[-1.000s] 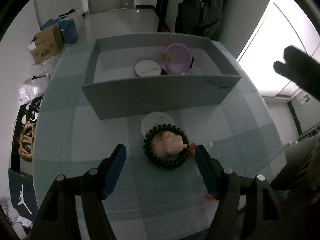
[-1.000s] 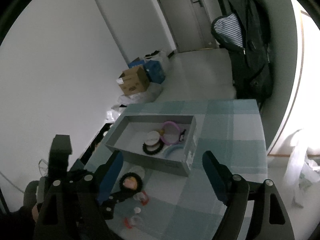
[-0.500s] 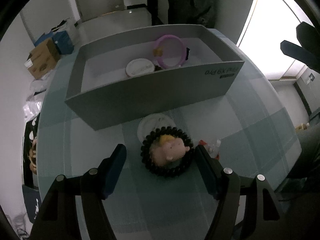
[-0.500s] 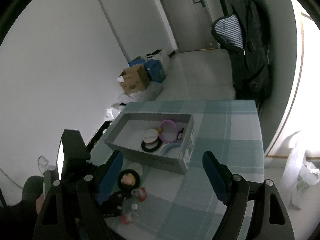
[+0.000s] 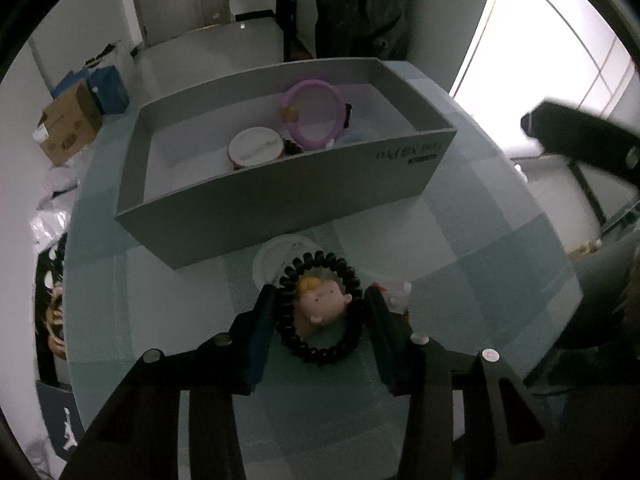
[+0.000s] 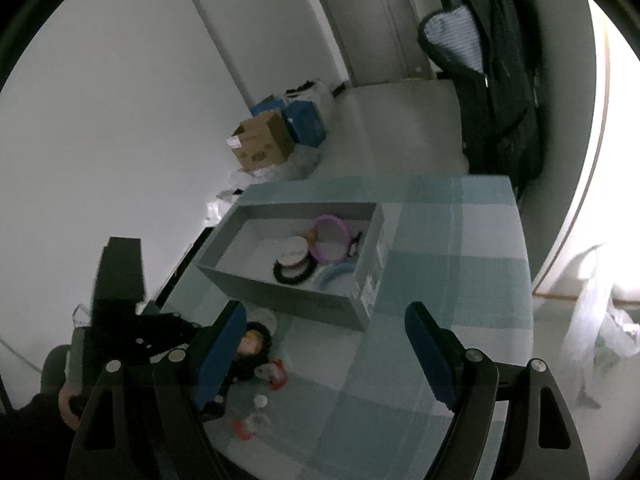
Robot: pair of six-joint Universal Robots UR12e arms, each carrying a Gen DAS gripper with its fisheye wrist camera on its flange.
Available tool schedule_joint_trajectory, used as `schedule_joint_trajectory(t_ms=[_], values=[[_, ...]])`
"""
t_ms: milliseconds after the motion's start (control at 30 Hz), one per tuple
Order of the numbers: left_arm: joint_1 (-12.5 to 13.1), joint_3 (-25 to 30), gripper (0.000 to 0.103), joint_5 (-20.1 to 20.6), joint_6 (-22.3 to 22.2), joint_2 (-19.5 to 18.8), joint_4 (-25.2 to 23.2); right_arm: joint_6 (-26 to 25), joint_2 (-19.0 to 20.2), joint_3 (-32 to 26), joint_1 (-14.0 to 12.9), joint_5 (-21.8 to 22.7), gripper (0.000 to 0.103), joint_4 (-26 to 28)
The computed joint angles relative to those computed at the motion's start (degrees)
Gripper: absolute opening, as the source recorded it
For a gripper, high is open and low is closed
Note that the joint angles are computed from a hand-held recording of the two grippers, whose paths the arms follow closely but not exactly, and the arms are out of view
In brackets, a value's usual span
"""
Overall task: Organize jewelry
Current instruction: 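Lower the left tool and grasp the black bead ring around the doll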
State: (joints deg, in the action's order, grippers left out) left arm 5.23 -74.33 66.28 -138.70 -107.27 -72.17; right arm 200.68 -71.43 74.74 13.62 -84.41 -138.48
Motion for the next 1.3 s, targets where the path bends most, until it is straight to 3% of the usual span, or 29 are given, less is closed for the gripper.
schedule_joint_trajectory(t_ms=[333,667,1000,1067,1300], values=[[1.70,1.21,0.038,-6.08,-2.21,0.11,-3.03,-0.06,0.33,-0.20,0.00,1.45,0.082,2.32],[3.14,1.88,0.038,-10.14,-6.68,-0.21,0.04,-2.56,1.17,-0.52,0.17,7.05,0.080,5.93],[4.45,2.65,0.038,-12.57,-11.33,-0.91,3.72,-7.50,3.19,-2.83,1.43,9.71,0.059,10.81],[4.68,2.57,0.038,-12.84,-11.78,-0.88,3.97,-8.47,3.65,-3.48,1.75,9.55,0.049,12.01],[4.99,2.40,0.038,-13.28,-12.22,-0.75,4.52,-10.38,4.47,-4.65,2.54,7.72,0.034,14.09]])
